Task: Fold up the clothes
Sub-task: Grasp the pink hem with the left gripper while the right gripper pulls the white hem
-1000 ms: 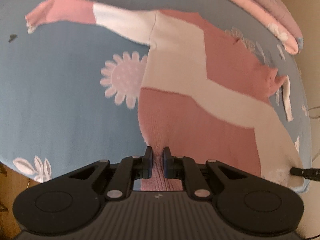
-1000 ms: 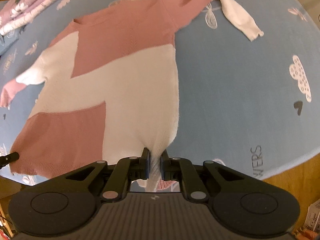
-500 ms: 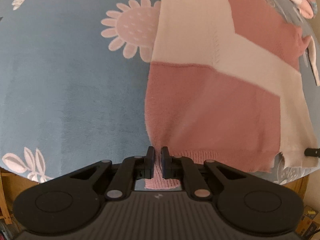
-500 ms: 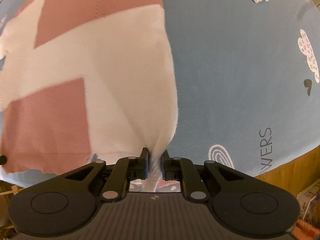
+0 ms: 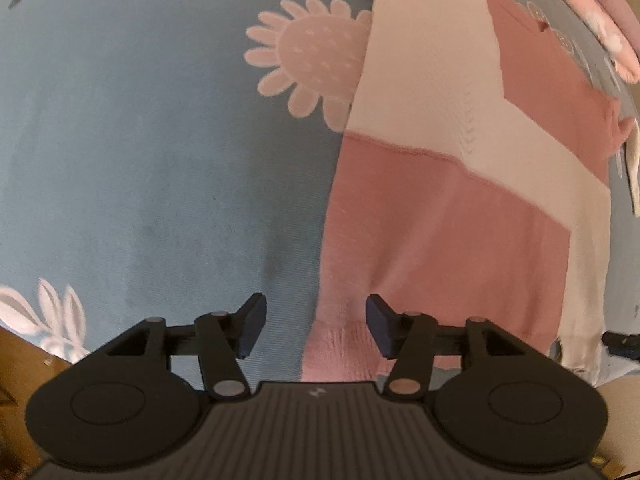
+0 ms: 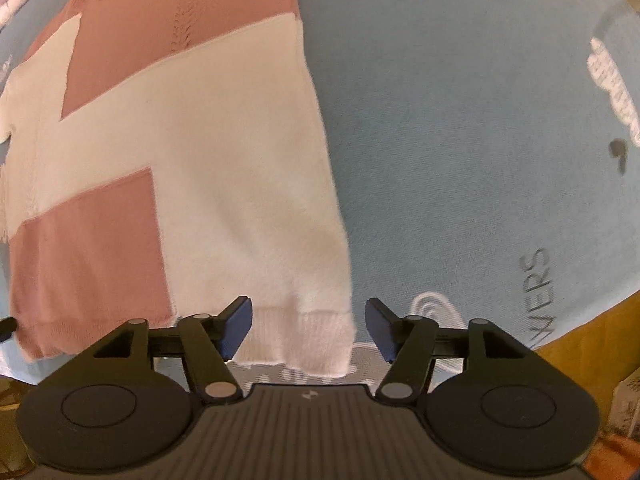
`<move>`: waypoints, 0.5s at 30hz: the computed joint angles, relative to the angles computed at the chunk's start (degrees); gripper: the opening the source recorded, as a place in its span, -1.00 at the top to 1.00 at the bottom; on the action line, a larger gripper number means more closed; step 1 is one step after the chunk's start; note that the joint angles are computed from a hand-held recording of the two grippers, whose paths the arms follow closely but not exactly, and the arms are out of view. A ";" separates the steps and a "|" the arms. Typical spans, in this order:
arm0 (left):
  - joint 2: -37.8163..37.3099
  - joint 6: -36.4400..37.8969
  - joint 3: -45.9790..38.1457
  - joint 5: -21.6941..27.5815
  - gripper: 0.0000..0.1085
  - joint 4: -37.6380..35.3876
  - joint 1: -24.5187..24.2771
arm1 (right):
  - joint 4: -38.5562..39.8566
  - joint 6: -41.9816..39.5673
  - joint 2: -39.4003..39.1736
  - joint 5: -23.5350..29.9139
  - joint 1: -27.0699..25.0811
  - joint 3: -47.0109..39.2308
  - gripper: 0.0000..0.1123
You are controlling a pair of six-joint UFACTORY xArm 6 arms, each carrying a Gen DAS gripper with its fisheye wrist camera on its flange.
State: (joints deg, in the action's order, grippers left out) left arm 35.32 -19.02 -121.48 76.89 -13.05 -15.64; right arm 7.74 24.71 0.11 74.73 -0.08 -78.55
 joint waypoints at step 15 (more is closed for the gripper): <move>-1.12 3.06 -0.70 2.93 0.90 -0.57 -2.41 | 2.51 0.93 -0.43 -0.98 1.63 2.62 0.79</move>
State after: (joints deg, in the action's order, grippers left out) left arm 34.20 -15.95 -122.17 79.82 -13.62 -18.05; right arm 10.24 25.64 -0.32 73.75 1.55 -75.93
